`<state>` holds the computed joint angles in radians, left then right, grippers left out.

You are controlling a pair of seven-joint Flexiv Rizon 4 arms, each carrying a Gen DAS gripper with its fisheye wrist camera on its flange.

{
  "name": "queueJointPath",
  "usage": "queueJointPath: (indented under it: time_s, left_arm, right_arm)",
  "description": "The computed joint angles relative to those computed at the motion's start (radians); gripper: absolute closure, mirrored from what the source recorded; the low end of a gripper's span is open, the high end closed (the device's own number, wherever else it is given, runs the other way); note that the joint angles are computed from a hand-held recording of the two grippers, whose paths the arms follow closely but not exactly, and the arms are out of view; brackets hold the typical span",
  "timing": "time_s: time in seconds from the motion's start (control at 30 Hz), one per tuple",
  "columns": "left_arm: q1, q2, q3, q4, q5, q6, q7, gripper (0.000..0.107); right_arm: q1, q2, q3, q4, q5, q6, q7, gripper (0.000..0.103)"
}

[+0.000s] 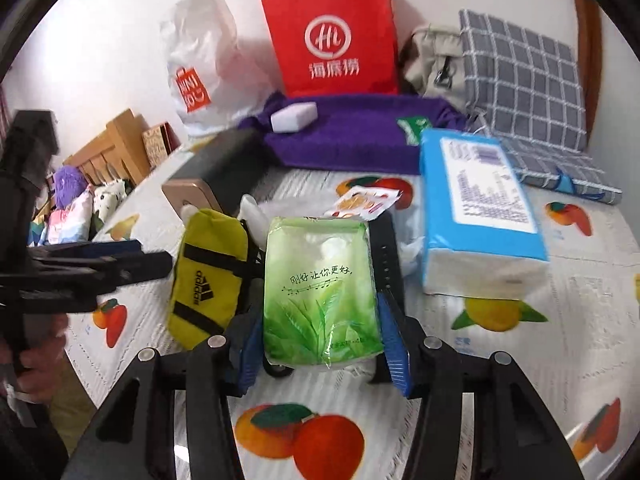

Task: Organize soft objects
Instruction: 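Grasp the yellow adidas pouch with the left gripper while the right grasps the leaf-print tissue pack, then lift and carry the pouch and tissue pack in both grippers toward the purple towel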

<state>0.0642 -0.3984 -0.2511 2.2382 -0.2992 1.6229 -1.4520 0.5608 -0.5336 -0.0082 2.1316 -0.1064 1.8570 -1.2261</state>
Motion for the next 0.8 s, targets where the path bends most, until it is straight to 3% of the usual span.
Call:
queueJointPath:
  time_s: [0.07, 0.2, 0.4, 0.5, 0.57, 0.63, 0.73, 0.8]
  left_arm:
    - [-0.076, -0.011, 0.072, -0.024, 0.017, -0.019, -0.024, 0.027]
    - [-0.231, -0.047, 0.219, -0.089, 0.069, -0.073, -0.09, 0.026]
    - [-0.403, -0.1, 0.398, -0.192, 0.182, -0.163, -0.232, 0.026]
    - [-0.418, -0.111, 0.419, -0.212, 0.216, -0.177, -0.305, 0.026]
    - [-0.393, -0.111, 0.395, -0.211, 0.225, -0.176, -0.323, 0.026]
    - [-0.395, -0.113, 0.398, -0.216, 0.249, -0.175, -0.337, 0.033]
    - [-0.416, -0.105, 0.424, -0.227, 0.297, -0.189, -0.36, 0.039]
    - [-0.389, -0.087, 0.392, -0.216, 0.302, -0.193, -0.347, 0.04]
  right_arm:
    - [0.041, 0.02, -0.044, 0.028, 0.027, 0.018, -0.005, 0.052]
    - [0.252, 0.054, -0.264, 0.096, 0.146, 0.015, -0.033, 0.052]
    - [0.46, 0.025, -0.507, 0.16, 0.243, -0.002, -0.074, 0.052]
    - [0.407, 0.008, -0.468, 0.161, 0.237, -0.006, -0.071, 0.051]
    - [0.325, 0.004, -0.396, 0.155, 0.223, -0.007, -0.062, 0.051]
    - [0.253, -0.003, -0.331, 0.147, 0.204, -0.012, -0.053, 0.05]
    - [0.232, -0.008, -0.309, 0.157, 0.189, -0.008, -0.055, 0.048]
    - [0.258, -0.01, -0.334, 0.168, 0.201, 0.007, -0.059, 0.047]
